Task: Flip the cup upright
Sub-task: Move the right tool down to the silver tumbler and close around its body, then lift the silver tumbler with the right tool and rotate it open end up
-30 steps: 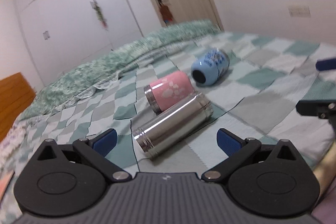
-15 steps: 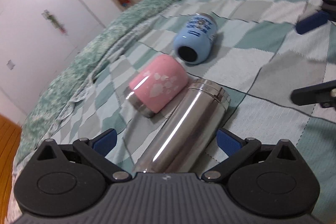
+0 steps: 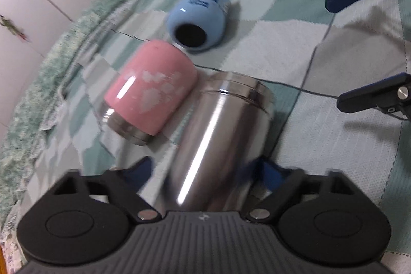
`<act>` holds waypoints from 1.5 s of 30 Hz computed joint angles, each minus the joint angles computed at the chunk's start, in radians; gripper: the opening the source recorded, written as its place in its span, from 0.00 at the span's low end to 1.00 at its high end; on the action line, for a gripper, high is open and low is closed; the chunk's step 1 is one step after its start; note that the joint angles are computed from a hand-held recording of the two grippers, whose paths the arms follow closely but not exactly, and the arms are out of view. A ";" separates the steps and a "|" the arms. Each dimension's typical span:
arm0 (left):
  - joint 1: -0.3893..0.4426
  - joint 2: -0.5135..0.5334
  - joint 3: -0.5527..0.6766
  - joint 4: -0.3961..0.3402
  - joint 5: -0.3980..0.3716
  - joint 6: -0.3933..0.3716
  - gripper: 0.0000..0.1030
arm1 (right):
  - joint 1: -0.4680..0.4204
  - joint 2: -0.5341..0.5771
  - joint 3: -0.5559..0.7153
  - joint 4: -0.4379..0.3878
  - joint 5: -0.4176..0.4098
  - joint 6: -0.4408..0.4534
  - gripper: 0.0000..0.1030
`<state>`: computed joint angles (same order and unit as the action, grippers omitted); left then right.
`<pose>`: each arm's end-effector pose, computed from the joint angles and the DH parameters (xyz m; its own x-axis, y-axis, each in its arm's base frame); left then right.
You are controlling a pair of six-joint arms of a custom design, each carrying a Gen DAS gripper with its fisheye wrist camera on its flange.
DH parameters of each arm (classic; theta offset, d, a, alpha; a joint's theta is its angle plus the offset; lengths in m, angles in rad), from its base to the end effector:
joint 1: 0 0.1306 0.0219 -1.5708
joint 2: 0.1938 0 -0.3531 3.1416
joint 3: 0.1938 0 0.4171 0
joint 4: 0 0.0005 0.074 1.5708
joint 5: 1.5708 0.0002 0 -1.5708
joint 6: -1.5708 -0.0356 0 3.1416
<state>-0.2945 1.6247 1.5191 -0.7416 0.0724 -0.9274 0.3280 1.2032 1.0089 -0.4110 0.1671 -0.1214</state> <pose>0.5691 -0.1758 0.3468 -0.1619 0.8830 -0.4406 0.7750 0.3902 0.4972 0.4373 0.1420 0.3356 -0.5575 -0.0636 -0.8277 -0.1215 0.9926 0.0056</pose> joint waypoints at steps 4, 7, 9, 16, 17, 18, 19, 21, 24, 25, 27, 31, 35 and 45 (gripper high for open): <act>-0.014 -0.002 0.006 -0.014 -0.022 -0.017 0.67 | 0.008 -0.009 -0.006 -0.005 0.015 0.002 1.00; -0.021 -0.034 -0.037 0.029 -0.038 -0.049 0.67 | 0.015 -0.023 -0.010 -0.009 0.036 0.001 1.00; -0.024 -0.052 -0.052 0.035 -0.043 -0.055 0.66 | 0.024 -0.039 -0.018 -0.009 0.052 0.000 1.00; -0.046 -0.160 -0.129 0.082 -0.036 -0.077 0.66 | 0.070 -0.149 -0.075 -0.038 0.129 -0.017 1.00; -0.052 -0.188 -0.151 0.084 -0.028 -0.083 0.66 | 0.081 -0.174 -0.089 -0.047 0.149 -0.019 1.00; -0.060 -0.214 -0.176 0.090 -0.025 -0.085 0.66 | 0.088 -0.194 -0.100 -0.058 0.162 -0.022 1.00; -0.067 -0.243 -0.202 0.092 -0.021 -0.087 0.66 | 0.095 -0.210 -0.106 -0.069 0.170 -0.025 1.00; -0.087 -0.299 -0.255 0.100 -0.024 -0.085 0.66 | 0.109 -0.257 -0.128 -0.100 0.184 -0.032 1.00; -0.117 -0.373 -0.327 0.110 -0.026 -0.073 0.67 | 0.129 -0.322 -0.156 -0.146 0.201 -0.030 1.00; -0.130 -0.395 -0.347 0.110 -0.029 -0.065 0.67 | 0.136 -0.351 -0.167 -0.166 0.206 -0.031 1.00; -0.159 -0.433 -0.386 0.112 -0.037 -0.059 0.67 | 0.142 -0.391 -0.183 -0.200 0.210 -0.033 1.00; -0.214 -0.480 -0.446 0.129 -0.067 -0.028 0.67 | 0.153 -0.485 -0.221 -0.278 0.213 -0.043 1.00; -0.255 -0.495 -0.479 0.137 -0.093 -0.001 0.67 | 0.147 -0.554 -0.253 -0.349 0.204 -0.051 1.00; -0.308 -0.418 -0.469 0.160 -0.096 -0.004 0.67 | 0.081 -0.619 -0.298 -0.422 0.155 -0.074 1.00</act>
